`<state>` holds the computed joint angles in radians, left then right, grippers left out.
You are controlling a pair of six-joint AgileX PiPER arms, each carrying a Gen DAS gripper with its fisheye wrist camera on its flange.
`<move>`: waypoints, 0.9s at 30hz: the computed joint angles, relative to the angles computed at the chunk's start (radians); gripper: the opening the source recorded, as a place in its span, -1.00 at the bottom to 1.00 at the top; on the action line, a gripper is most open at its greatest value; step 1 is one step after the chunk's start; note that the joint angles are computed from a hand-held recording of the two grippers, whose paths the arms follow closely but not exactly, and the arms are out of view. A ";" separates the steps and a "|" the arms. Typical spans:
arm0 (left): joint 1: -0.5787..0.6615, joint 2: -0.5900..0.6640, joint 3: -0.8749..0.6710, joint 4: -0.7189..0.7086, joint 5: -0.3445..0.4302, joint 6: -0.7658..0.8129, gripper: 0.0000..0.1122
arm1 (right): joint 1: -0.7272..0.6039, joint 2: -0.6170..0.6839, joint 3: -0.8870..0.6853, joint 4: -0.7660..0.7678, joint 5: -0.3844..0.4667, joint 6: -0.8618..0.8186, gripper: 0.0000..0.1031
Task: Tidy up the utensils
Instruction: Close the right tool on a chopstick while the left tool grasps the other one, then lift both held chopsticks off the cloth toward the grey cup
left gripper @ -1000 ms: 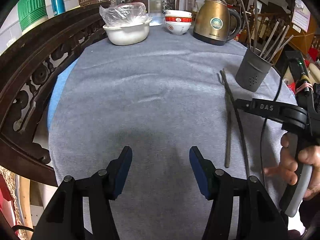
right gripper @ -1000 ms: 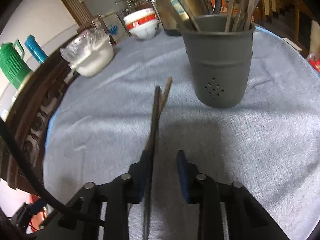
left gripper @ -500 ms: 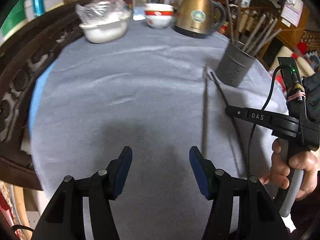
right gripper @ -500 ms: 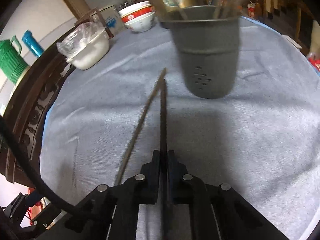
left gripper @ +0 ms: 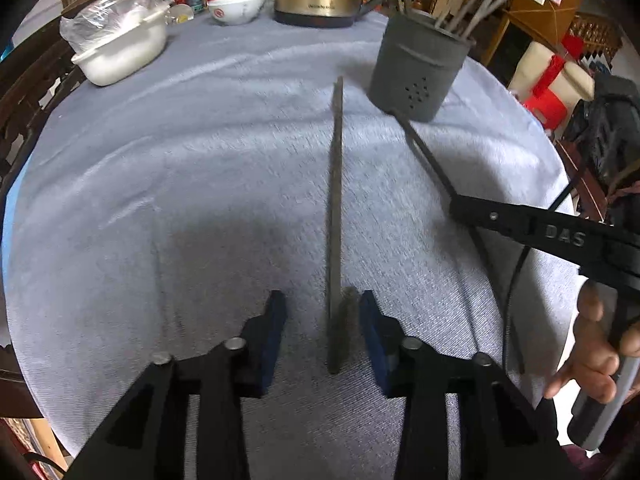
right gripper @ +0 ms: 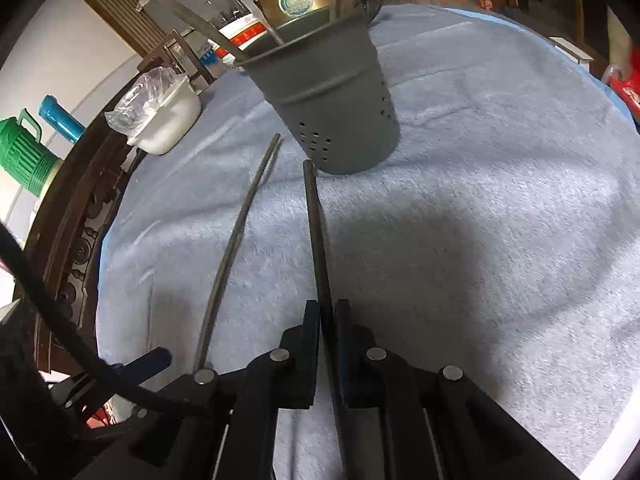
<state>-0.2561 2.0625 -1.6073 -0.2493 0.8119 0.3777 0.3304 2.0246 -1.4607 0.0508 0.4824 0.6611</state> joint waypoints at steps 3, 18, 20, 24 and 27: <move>-0.009 0.006 -0.001 0.005 -0.012 0.003 -0.71 | 0.007 -0.014 0.024 -0.011 -0.007 0.002 -0.84; 0.064 -0.068 0.122 -0.071 -0.006 0.072 -0.90 | 0.021 -0.019 0.043 0.017 -0.021 -0.020 -0.81; 0.083 -0.094 0.162 -0.087 0.000 0.092 -0.90 | 0.023 -0.016 0.036 0.028 -0.015 -0.033 -0.81; 0.105 -0.130 0.202 -0.094 0.031 0.127 -0.90 | 0.016 0.004 -0.008 0.095 0.026 -0.117 -0.80; 0.116 -0.137 0.187 -0.091 0.058 0.150 -0.61 | -0.001 0.023 -0.046 0.148 0.057 -0.171 -0.74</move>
